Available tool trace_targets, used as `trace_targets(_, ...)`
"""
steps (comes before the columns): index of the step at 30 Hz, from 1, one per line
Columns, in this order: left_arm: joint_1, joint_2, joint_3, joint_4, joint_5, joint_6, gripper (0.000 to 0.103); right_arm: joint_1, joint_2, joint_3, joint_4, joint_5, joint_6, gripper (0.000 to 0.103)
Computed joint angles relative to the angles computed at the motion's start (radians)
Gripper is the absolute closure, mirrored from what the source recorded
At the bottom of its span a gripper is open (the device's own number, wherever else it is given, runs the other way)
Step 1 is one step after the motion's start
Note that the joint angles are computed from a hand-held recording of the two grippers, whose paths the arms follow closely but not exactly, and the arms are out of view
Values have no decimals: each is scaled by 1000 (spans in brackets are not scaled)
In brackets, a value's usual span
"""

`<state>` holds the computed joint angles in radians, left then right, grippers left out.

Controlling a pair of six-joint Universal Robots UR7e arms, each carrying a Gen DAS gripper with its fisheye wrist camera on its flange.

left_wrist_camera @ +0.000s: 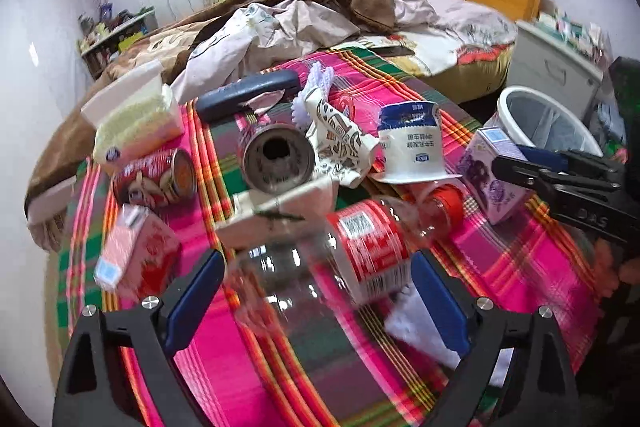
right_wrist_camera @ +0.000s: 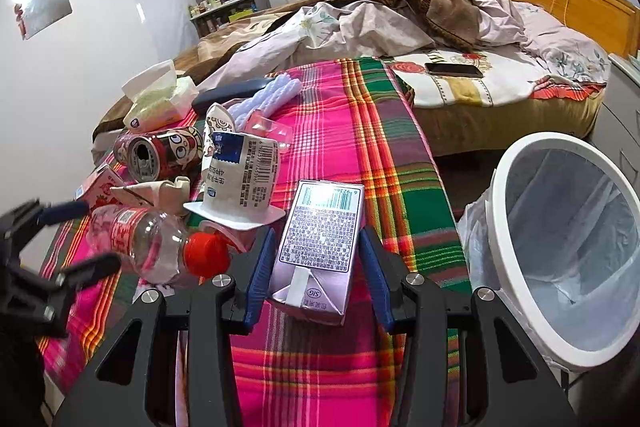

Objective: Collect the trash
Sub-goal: 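Grasp the clear Coca-Cola bottle with the left tool while the right tool holds the juice box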

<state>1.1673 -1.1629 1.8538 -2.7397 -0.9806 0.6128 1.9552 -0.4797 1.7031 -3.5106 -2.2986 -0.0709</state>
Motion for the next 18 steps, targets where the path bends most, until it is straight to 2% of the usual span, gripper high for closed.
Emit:
trace_targets(3,0,25,-29,41,-4,82,7,-6,-8,7,5,10,6,58)
trace_targets(4,2,33,-46,86,-6,90,7,-7,-9,5,11,12,8,58)
trace_targets(6,-2,44,-50,96,17,98,7,-9,-12,8,9,12,4,58)
trace_targets(11,15,72,-91,168,1,46,7,-14,-10,10,-2,23,-7,58)
trace_targets(14,16,75,-84,154,11,44,8,-14,-8,8,-5,25,-32,58)
trace_targets(18,26,59,-89,190,-15,-45,9,-14,-9,11,-10,29,-60,58)
